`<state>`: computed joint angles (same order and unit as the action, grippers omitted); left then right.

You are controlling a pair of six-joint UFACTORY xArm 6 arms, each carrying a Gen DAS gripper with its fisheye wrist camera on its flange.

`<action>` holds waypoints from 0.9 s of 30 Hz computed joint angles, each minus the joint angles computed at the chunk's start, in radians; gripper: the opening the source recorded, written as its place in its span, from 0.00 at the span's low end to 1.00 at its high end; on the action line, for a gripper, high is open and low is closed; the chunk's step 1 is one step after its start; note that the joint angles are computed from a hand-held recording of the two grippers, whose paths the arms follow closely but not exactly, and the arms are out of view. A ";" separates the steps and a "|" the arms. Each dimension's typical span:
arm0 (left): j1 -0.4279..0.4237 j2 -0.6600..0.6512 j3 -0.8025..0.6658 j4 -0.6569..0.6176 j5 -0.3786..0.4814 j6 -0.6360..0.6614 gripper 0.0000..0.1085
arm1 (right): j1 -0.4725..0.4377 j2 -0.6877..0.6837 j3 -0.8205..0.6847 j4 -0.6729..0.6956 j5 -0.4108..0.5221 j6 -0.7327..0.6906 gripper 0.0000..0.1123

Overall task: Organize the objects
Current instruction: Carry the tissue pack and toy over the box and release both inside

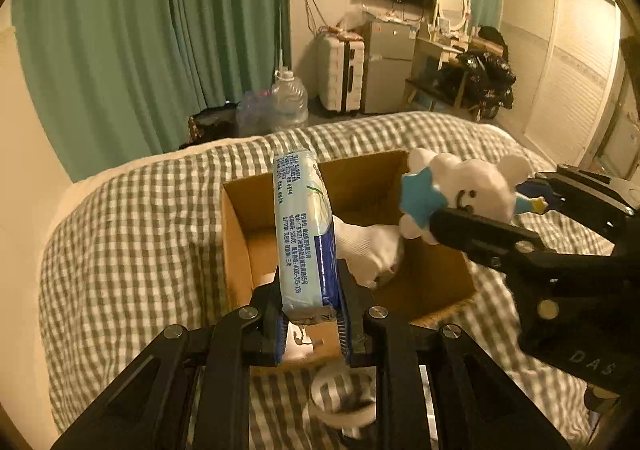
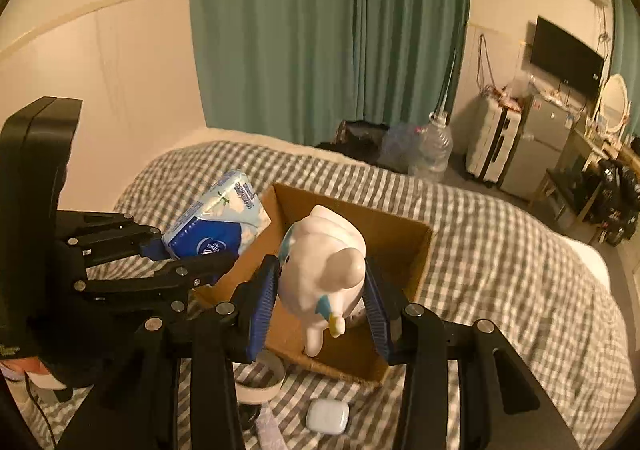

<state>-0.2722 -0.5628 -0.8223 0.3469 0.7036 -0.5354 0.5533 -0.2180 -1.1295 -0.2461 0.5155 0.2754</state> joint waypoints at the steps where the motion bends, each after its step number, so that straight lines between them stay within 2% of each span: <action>1: 0.009 0.024 -0.004 -0.002 -0.016 0.003 0.18 | -0.008 0.024 -0.009 0.013 -0.007 -0.010 0.37; 10: 0.056 0.205 -0.021 0.005 -0.116 0.012 0.18 | -0.053 0.203 -0.070 0.164 -0.037 -0.168 0.37; 14: 0.074 0.254 -0.015 -0.030 -0.149 0.030 0.18 | -0.067 0.258 -0.081 0.138 -0.028 -0.169 0.37; 16: 0.079 0.274 -0.015 -0.043 -0.160 0.037 0.18 | -0.074 0.273 -0.076 0.168 -0.032 -0.190 0.37; 19: 0.069 0.280 -0.013 0.015 -0.152 0.000 0.18 | -0.080 0.278 -0.072 0.184 -0.032 -0.205 0.37; 23: 0.064 0.274 -0.014 -0.055 -0.153 0.043 0.19 | -0.078 0.264 -0.065 0.176 -0.032 -0.201 0.37; 25: 0.054 0.262 -0.016 -0.036 -0.133 0.024 0.20 | -0.078 0.248 -0.059 0.155 -0.033 -0.172 0.37; 26: 0.052 0.247 -0.011 -0.036 -0.119 0.024 0.21 | -0.076 0.236 -0.054 0.143 -0.028 -0.156 0.38; 27: 0.048 0.237 -0.012 -0.031 -0.102 0.019 0.22 | -0.077 0.227 -0.055 0.131 -0.024 -0.142 0.43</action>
